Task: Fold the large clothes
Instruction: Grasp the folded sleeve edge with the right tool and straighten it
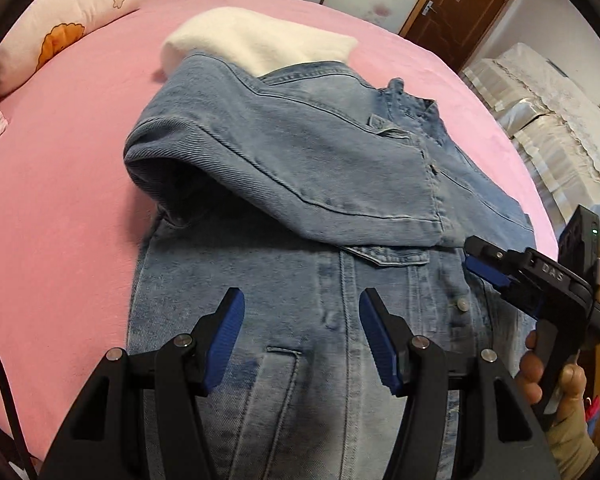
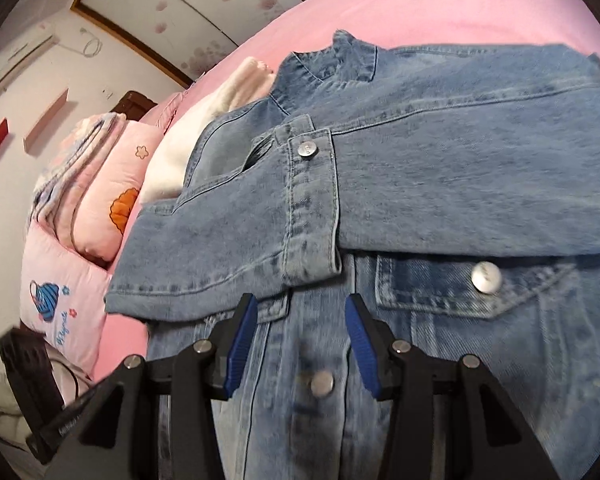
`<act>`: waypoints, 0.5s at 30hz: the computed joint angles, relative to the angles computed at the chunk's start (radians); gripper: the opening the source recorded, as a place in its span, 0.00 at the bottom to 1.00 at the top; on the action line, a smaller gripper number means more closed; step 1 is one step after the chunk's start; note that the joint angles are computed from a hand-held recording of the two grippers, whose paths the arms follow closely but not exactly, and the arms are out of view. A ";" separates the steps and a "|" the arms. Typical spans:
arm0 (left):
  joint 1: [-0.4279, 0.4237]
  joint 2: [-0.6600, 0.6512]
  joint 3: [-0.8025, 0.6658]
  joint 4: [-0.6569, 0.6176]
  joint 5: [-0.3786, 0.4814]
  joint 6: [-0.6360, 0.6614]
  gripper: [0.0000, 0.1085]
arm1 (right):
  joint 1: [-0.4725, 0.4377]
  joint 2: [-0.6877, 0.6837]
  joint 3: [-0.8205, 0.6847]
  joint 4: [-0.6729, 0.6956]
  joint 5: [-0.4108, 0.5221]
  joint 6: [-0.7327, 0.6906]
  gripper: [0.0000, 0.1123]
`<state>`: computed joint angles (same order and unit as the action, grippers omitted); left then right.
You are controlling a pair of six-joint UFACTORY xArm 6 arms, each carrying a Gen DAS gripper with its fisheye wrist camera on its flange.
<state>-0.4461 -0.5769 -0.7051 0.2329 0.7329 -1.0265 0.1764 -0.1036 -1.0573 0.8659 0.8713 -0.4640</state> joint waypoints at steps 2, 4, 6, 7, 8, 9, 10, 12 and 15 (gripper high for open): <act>0.008 0.000 0.005 0.000 -0.006 0.002 0.54 | 0.002 0.029 -0.014 0.020 -0.001 -0.004 0.41; 0.016 0.002 0.009 0.000 -0.013 0.004 0.54 | 0.005 0.059 -0.027 0.055 -0.007 -0.021 0.41; 0.025 0.005 0.015 -0.004 -0.025 0.005 0.54 | 0.020 0.080 -0.034 0.063 -0.037 -0.018 0.38; 0.027 0.007 0.016 -0.003 -0.029 0.001 0.54 | 0.026 0.086 -0.036 0.067 -0.049 -0.021 0.34; 0.031 0.008 0.022 -0.003 -0.035 -0.002 0.54 | 0.036 0.091 -0.040 0.060 -0.065 -0.017 0.31; 0.031 0.008 0.024 -0.004 -0.036 -0.006 0.54 | 0.050 0.092 -0.044 0.027 -0.085 0.000 0.20; 0.034 0.009 0.028 -0.007 -0.041 -0.008 0.54 | 0.054 0.086 -0.043 0.017 -0.090 -0.004 0.10; 0.039 0.017 0.032 -0.009 -0.050 -0.014 0.54 | 0.077 0.057 -0.042 -0.023 -0.114 -0.031 0.07; 0.046 0.024 0.038 -0.010 -0.067 -0.024 0.54 | 0.126 -0.006 -0.045 -0.088 -0.181 -0.081 0.04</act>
